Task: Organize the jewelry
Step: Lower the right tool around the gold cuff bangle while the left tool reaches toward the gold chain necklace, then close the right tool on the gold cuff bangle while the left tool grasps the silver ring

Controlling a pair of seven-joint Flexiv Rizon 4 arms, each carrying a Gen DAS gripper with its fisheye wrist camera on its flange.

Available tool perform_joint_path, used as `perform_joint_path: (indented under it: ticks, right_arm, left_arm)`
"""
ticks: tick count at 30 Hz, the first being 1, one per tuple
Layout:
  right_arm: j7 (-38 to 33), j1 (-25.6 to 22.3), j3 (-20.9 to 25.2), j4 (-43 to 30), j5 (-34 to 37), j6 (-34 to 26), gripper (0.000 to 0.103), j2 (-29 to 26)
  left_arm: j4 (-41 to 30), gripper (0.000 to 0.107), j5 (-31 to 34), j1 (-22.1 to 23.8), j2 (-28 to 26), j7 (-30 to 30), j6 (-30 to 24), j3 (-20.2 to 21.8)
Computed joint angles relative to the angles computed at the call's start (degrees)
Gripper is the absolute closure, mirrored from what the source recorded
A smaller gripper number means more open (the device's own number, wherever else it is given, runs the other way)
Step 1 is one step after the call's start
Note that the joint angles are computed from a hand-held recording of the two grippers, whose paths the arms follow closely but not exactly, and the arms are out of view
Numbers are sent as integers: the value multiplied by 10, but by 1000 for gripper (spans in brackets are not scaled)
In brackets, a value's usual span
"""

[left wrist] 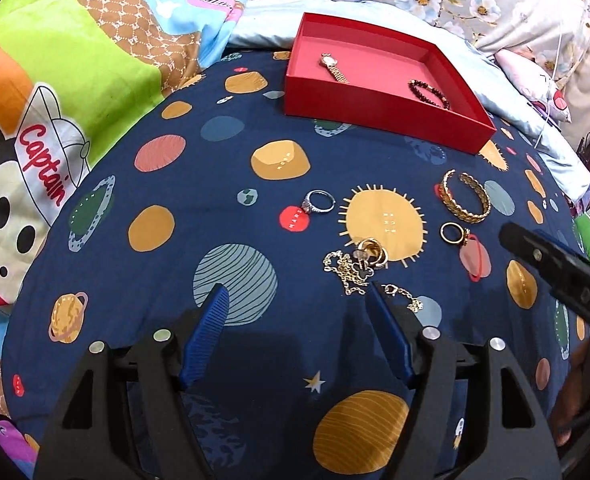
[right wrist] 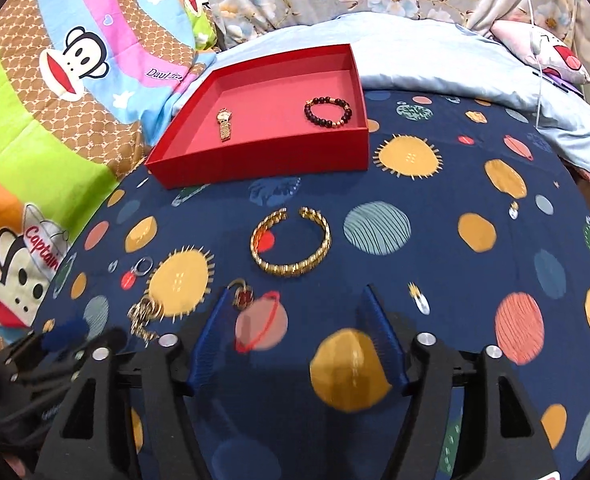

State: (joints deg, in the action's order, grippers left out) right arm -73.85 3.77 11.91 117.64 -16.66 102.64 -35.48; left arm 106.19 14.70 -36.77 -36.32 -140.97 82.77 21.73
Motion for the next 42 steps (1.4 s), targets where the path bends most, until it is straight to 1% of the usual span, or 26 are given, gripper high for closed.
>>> perform_joint_path:
  ticks: [4,7,13,15,16,17,18,23,24,25,26,27,30,31,32,33,34,35,36,38,39,41,42]
  right_arm:
    - [6,10,-3,-30,1,-15,35,-18]
    - [8,43,-32,-51,6,-23,34,-30]
    - [17,74,-62,-81,19,-40,34,-49]
    - [20,91,-81,-84,24,-35,34,-53]
    - [19,93,-82,-85,24,-35,35,-54]
    - [18,96,-85,-86,25,-34,42,-54]
    - [16,92,-81,-87,24,-34,46,-55]
    - [12,95,-84,-86,25,-33,47,-54]
    - [12,98,-88,-84,27,-30,64,-53]
    - [10,99,-90,-81,28,-30,86,-51]
    - [7,84,-73,-84,20,-45,98,-50]
    - [4,62,-48,-87,17,-54,97,-50]
    - [-1,53,-42,-81,20,-55,97,-47]
    - [-1,48,-38,-79,22,-53,95,-45]
    - [-1,45,-35,-76,24,-52,88,-44]
    - [-1,41,-31,-73,26,-51,76,-41]
    - [-3,37,-28,-68,27,-44,68,-38]
    - [-3,40,-32,-63,29,-35,54,-36]
    - [-4,46,-39,-57,31,-26,48,-33]
    - [-10,43,-33,-52,25,-22,44,-29]
    - [-11,43,-31,-52,22,-24,40,-29]
    - [-14,55,-40,-53,18,-30,36,-30]
    - [-15,64,-47,-54,16,-34,36,-31]
  left_arm:
    - [4,38,0,5,1,-2,3,0]
    - [7,38,-2,7,1,-1,3,1]
    - [14,38,-7,14,3,5,11,-2]
    - [15,38,-9,15,2,9,13,-3]
    - [14,38,-10,14,2,11,12,-2]
    - [15,37,-11,14,2,12,12,-2]
    - [15,37,-13,14,2,13,13,-2]
    - [19,37,-20,15,3,20,17,-4]
    - [20,37,-21,14,4,21,17,-3]
    - [21,37,-22,13,4,22,18,-2]
    - [22,37,-23,12,5,22,19,-2]
    - [23,37,-24,11,5,23,20,-2]
    - [26,37,-26,5,6,25,20,1]
    - [27,37,-26,3,7,25,20,2]
    - [28,37,-26,2,7,25,20,2]
    - [29,37,-26,0,8,24,20,3]
    - [30,37,-26,-2,9,24,21,5]
    - [31,36,-26,-3,9,23,21,6]
    - [31,36,-26,-3,9,24,21,6]
    - [32,36,-28,-1,9,25,22,3]
    - [31,36,-29,0,9,27,22,0]
    - [31,36,-31,2,8,29,23,-1]
    - [31,36,-32,0,8,29,24,-1]
